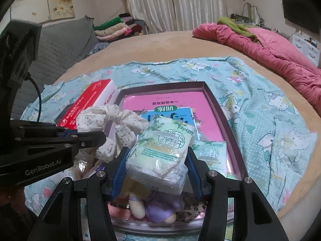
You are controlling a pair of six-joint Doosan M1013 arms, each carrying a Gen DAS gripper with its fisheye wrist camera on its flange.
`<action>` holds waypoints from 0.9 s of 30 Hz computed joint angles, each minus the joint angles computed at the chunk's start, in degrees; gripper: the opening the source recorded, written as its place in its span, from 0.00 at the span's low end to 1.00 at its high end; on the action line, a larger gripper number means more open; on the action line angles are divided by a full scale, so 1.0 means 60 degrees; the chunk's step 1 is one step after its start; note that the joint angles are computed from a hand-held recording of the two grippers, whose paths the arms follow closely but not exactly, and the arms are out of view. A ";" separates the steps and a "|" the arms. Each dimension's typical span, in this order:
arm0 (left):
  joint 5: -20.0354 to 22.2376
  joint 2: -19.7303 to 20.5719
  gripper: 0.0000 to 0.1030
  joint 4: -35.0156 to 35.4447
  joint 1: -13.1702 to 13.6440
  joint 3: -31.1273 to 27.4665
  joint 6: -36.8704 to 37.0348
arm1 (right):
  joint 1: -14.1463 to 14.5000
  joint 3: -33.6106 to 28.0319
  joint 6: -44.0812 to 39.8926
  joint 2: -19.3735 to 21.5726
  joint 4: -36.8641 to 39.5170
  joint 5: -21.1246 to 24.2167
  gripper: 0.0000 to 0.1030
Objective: Organize soft objects
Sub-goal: 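Lower both items into the tray and open both grippers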
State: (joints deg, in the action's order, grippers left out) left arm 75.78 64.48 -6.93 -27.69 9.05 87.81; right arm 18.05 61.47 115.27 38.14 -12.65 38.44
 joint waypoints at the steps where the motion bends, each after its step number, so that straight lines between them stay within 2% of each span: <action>1: -0.0004 -0.0002 0.05 -0.0026 0.0005 0.0012 0.0012 | -0.0006 -0.0014 -0.0046 0.0019 0.0082 0.0023 0.55; 14: 0.0199 0.0097 0.05 -0.0044 -0.0006 -0.0144 -0.0026 | -0.0172 0.0026 -0.0248 0.0069 0.1066 -0.0014 0.57; 27: 0.0526 0.0240 0.06 -0.0302 0.0047 -0.0447 -0.0210 | -0.0113 0.0183 0.0034 -0.0038 0.0707 -0.0124 0.60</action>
